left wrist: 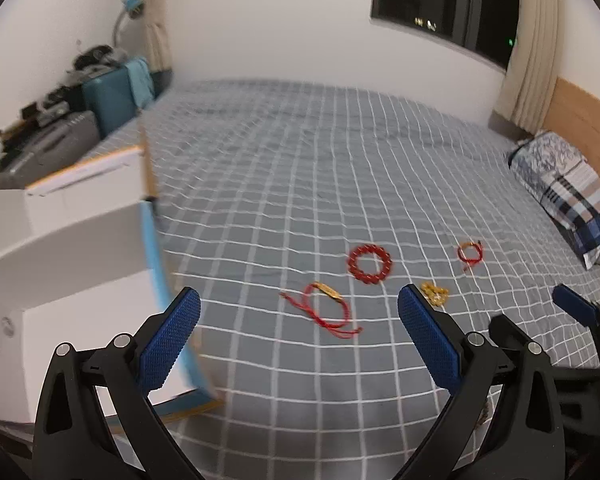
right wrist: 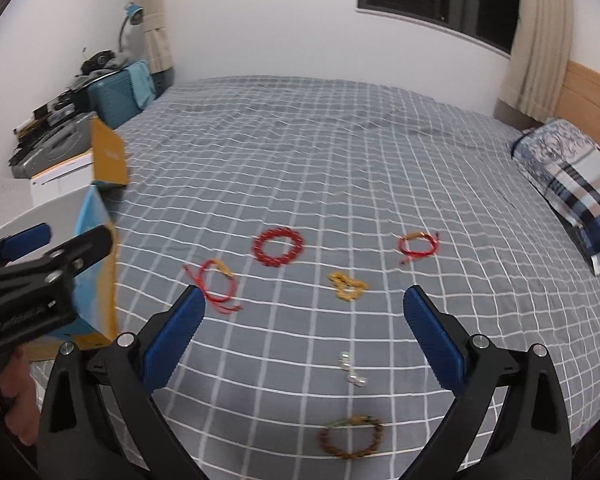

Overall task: Organize jewelry
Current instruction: 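Move both tools back over the remaining bracelets on the bed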

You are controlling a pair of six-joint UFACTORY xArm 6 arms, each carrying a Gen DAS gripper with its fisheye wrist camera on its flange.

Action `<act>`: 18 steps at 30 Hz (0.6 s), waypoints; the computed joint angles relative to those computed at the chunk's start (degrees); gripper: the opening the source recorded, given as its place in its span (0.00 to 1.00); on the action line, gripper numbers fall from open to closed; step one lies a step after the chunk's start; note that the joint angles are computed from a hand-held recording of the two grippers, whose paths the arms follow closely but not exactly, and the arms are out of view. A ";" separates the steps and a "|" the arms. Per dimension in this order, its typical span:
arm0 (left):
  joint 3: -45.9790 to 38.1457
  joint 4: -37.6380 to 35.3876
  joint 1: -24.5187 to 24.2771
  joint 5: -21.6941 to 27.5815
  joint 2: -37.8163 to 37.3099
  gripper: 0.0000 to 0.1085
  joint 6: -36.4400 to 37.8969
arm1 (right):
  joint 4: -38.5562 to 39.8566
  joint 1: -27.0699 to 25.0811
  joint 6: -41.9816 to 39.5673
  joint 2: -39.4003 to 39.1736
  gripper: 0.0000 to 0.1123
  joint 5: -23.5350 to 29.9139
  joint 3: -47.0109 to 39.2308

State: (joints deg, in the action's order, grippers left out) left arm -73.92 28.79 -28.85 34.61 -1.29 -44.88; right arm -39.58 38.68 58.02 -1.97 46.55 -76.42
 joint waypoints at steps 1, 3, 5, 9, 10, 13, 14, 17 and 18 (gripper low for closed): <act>-0.78 -0.38 -0.20 -0.29 1.11 0.90 0.45 | 0.15 -0.68 0.10 -0.54 0.85 -0.67 1.28; -3.58 -0.49 -0.49 -0.64 4.78 0.90 1.24 | 1.11 -1.98 -0.38 -1.12 0.85 -2.16 3.55; -6.33 -1.80 -0.40 -0.67 8.25 0.90 2.54 | 2.20 -3.41 -1.11 -1.21 0.85 -3.81 5.55; -10.25 -7.42 0.21 -1.18 14.72 0.90 6.04 | 6.10 -6.86 -2.97 -0.02 0.85 -9.22 9.21; -11.04 -7.40 0.20 -0.57 16.02 0.90 6.16 | 7.47 -7.44 -3.93 0.75 0.85 -10.06 9.38; -12.98 -8.69 0.49 -0.16 19.70 0.90 7.28 | 11.27 -9.10 -7.04 2.67 0.85 -12.77 10.35; -14.19 -9.19 0.53 0.49 21.04 0.90 7.72 | 12.14 -9.50 -7.95 3.34 0.85 -13.23 10.40; -17.44 -7.70 0.48 2.16 24.52 0.90 7.09 | 16.82 -10.61 -11.69 5.15 0.85 -14.75 10.68; -18.00 -6.86 0.38 2.62 25.07 0.90 6.53 | 18.26 -10.80 -12.71 5.81 0.85 -14.99 10.71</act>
State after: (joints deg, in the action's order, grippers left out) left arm -91.92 21.93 -28.46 37.24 23.78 -38.35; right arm -21.33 27.88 45.31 3.84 31.57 -65.71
